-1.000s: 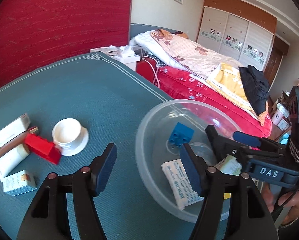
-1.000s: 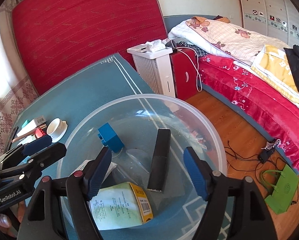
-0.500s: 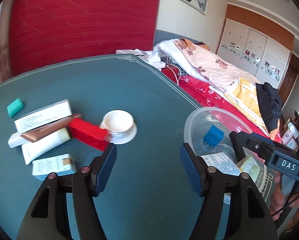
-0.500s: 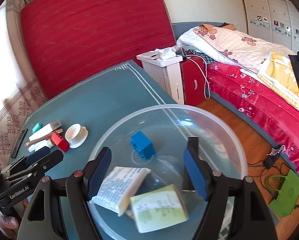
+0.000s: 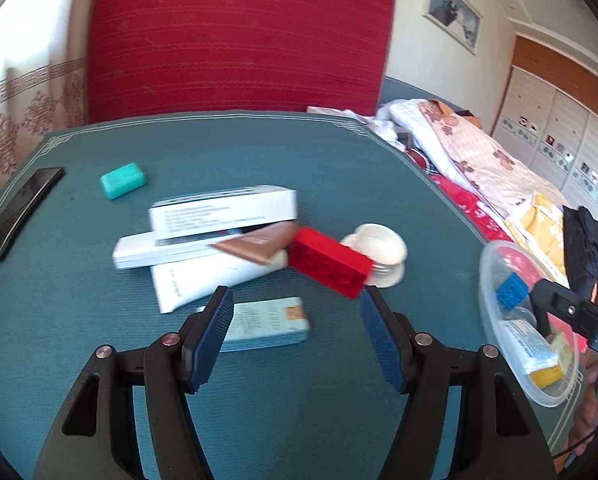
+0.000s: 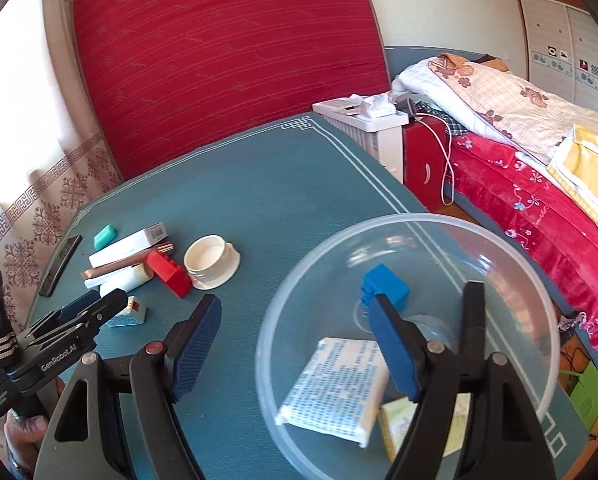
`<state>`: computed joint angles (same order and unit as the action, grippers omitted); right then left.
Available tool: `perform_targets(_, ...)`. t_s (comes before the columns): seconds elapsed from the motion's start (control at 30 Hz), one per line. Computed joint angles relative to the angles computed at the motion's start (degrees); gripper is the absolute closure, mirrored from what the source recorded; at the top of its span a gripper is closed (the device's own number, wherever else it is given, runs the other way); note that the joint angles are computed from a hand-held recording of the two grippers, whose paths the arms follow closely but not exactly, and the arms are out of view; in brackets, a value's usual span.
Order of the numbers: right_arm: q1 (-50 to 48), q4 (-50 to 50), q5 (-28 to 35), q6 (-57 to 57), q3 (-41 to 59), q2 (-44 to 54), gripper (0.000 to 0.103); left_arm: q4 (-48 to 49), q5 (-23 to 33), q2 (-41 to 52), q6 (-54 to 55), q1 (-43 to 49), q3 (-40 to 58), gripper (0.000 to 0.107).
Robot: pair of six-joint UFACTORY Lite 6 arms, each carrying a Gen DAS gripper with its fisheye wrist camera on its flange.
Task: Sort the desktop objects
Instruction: 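Grasp the pale green cosmetic box with the left gripper while the right grasps the red brick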
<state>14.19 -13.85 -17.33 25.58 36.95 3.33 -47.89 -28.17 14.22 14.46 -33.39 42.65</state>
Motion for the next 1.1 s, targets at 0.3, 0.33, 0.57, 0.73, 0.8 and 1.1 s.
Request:
perform_targets(0.3,7.3,10.2,1.8,-7.8,4.6,4.7,0.022,12.5,-1.0,-1.4,-14.4,7.9,-5.6,0.038)
perform_targets(0.33,7.8,10.5,1.9,-8.1,5.1,5.2,0.022,13.3,-1.0,-1.2,-15.0,8.5,-5.7,0.038)
perform_targets(0.57,10.1,10.5,1.8,-7.4,7.5,8.4,0.022,25.9,-0.3,0.2,-25.5,10.3,-5.4,0.038)
perform_targets(0.73,9.6,7.7,1.4,-4.3,8.3,10.0,0.022,23.3,0.1,2.2,-21.9,8.3,-3.2,0.038)
perform_targets(0.8,9.5,6.9,1.3,-3.5,8.5,10.5,0.022,20.8,0.3,3.1,-19.2,7.2,-2.2,0.037)
perform_targets(1.1,8.6,1.7,0.9,0.9,9.6,11.6,0.022,15.4,3.3,6.7,-14.5,7.1,1.6,0.027)
